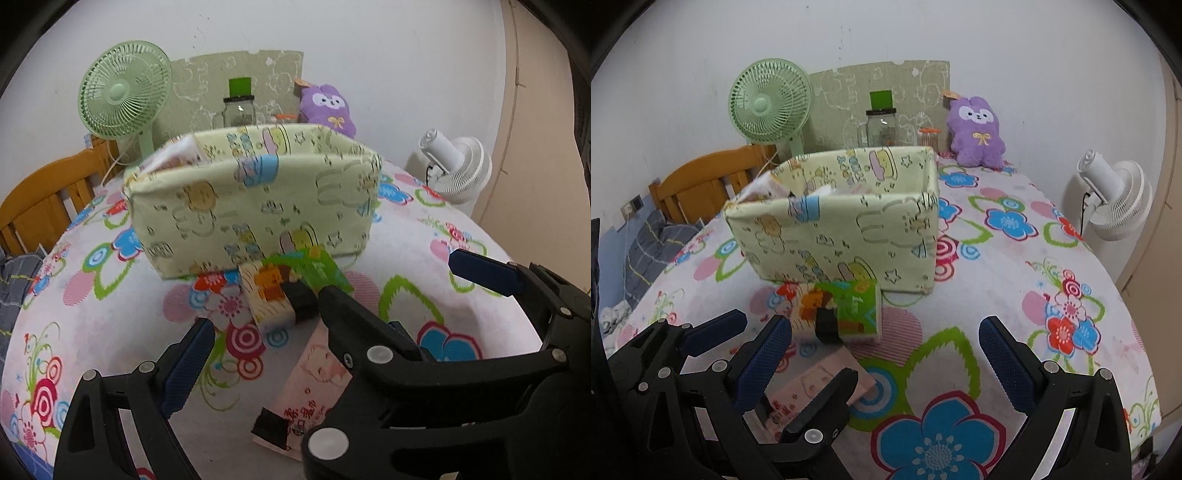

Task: Organize soft objects
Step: 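Grasp the pink wet-wipes pack with the left tool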

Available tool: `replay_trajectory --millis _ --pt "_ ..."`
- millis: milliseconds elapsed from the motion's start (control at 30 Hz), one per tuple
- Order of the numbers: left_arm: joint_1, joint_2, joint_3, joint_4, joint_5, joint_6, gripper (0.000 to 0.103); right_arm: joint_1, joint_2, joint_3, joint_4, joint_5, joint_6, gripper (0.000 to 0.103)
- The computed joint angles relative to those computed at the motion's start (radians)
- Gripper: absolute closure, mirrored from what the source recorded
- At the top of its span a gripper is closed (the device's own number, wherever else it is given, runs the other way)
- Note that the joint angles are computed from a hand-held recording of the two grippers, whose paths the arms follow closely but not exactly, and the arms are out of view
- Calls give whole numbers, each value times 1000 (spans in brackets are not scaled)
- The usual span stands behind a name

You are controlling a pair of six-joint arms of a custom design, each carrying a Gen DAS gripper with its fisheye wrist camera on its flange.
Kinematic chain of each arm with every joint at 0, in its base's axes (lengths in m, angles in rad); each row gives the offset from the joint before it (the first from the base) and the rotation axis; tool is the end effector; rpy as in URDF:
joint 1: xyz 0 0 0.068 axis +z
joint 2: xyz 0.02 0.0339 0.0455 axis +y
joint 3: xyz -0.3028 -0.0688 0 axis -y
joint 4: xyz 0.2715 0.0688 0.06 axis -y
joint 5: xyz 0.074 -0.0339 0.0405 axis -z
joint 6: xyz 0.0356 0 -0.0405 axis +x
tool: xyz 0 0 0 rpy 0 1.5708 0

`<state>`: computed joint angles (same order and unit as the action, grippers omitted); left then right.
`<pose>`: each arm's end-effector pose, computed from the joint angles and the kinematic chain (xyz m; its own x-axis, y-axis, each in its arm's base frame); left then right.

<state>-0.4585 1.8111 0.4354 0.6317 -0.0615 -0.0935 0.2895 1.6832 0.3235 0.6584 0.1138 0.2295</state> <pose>0.2558 -0.1238 0.0787 -0.6421 0.2130 -0.7364 0.3428 0.9390 -0.0273 0.2437 0.0684 0.0909 -0.6478 0.0429 -0.7606 -0.0546 0.9932 0.1025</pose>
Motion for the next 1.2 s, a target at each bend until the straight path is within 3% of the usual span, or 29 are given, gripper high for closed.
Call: replay_trajectory --millis 600,767,1000,1200 --pt "-9 106 -17 85 18 35 13 -27 147 -12 75 -45 23 1" --pt "-10 101 -29 98 30 44 23 -28 152 -8 66 -43 26 1" --pt "-19 79 -36 86 29 34 54 -20 146 -2 51 -39 29 1" --pt "-17 67 -29 56 28 19 63 -20 131 1 33 -40 37 0"
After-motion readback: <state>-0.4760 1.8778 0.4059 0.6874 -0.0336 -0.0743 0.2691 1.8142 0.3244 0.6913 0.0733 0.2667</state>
